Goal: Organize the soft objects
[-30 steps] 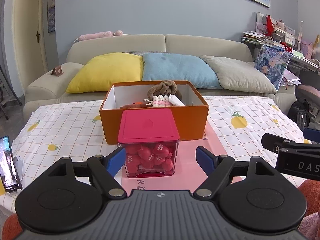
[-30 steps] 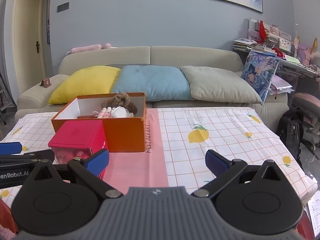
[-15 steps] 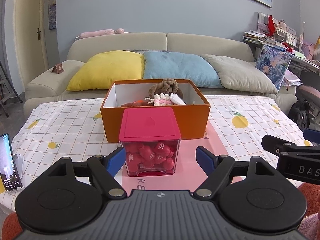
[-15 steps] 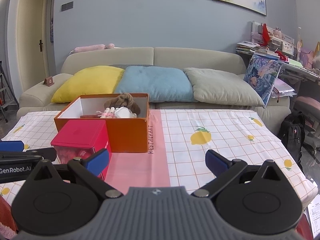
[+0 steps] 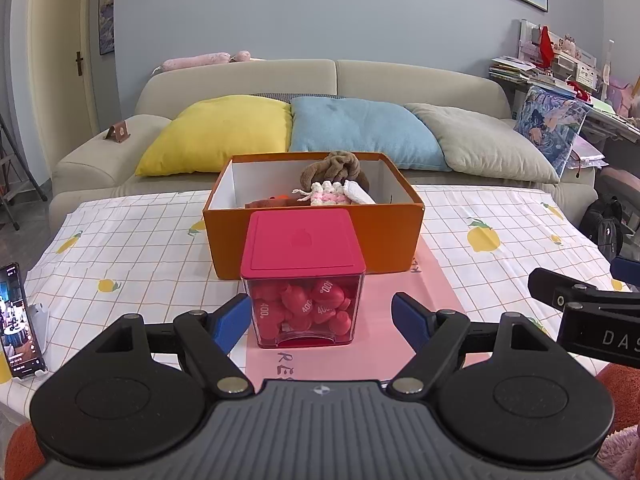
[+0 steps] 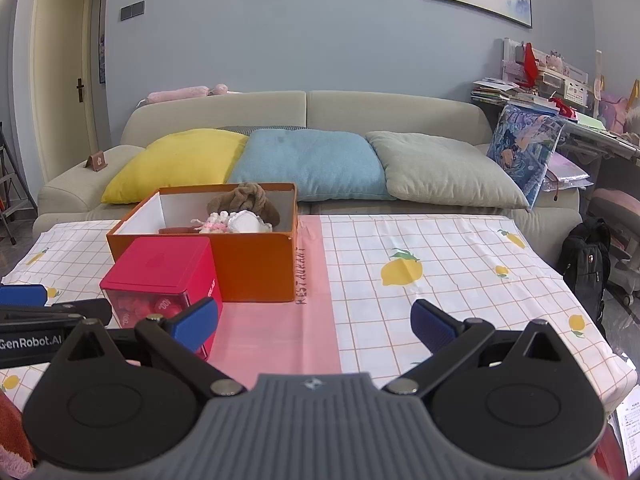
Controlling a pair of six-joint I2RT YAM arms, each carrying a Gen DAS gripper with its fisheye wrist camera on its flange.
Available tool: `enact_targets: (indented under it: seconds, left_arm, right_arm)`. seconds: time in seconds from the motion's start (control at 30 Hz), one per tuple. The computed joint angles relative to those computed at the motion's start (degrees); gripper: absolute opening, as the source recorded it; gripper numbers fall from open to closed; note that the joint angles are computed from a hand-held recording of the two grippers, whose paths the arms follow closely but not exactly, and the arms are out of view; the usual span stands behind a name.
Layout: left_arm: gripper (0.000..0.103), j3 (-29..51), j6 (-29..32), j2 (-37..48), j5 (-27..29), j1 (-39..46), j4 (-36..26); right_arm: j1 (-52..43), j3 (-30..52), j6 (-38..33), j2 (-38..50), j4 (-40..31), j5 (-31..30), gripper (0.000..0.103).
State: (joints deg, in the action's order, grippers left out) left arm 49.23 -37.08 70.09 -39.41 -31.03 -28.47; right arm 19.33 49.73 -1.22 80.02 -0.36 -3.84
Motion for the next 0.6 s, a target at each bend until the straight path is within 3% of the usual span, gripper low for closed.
enact_targets:
  seconds: [0.6]
  left_arm:
    - [0.093,-0.4,0.0,-0.4,-0.1,0.2,0.1]
  right_arm:
    - [0.3,-0.4,0.4,-0.3,-0.3,0.6,0.100]
